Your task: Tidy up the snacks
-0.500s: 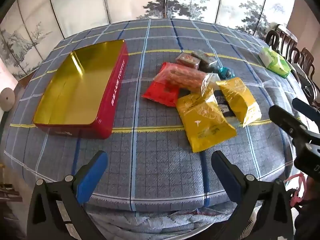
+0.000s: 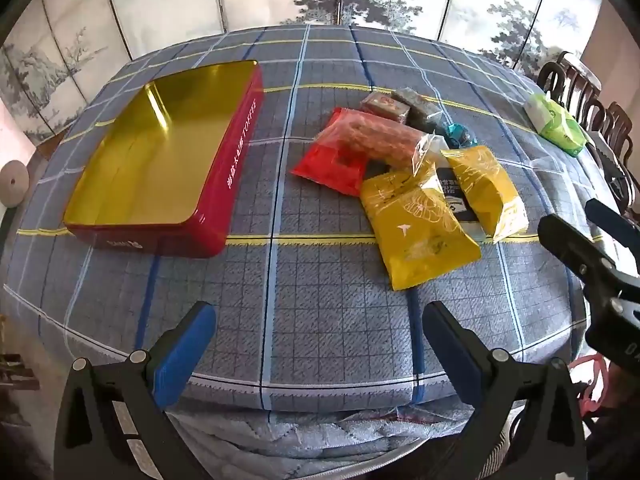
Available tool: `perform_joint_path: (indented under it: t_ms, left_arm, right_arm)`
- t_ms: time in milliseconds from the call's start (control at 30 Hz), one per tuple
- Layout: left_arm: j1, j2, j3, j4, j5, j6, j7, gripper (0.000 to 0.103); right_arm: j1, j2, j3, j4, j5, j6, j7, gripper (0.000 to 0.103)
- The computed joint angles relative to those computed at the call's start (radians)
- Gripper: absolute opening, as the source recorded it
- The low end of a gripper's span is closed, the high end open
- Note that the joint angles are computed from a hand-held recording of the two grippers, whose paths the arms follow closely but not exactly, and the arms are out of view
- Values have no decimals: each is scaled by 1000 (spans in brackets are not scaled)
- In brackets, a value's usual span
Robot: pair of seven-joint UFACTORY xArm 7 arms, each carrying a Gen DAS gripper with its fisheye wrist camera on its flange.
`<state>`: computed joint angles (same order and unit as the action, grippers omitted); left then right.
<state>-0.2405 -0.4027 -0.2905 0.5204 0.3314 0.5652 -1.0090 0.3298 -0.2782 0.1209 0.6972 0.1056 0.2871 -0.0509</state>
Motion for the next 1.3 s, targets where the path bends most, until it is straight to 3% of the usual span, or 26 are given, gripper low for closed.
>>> perform_joint_path:
  t_ms: [467,1300]
  left_arm:
    - [7,24,-14,13,68,-6,-14,102]
    - [-9,53,0,27,73,21,-31,102]
  right_arm:
    - [10,15,8,5,0,-1,7,95]
    - [16,21,5,12,10,4,-10,95]
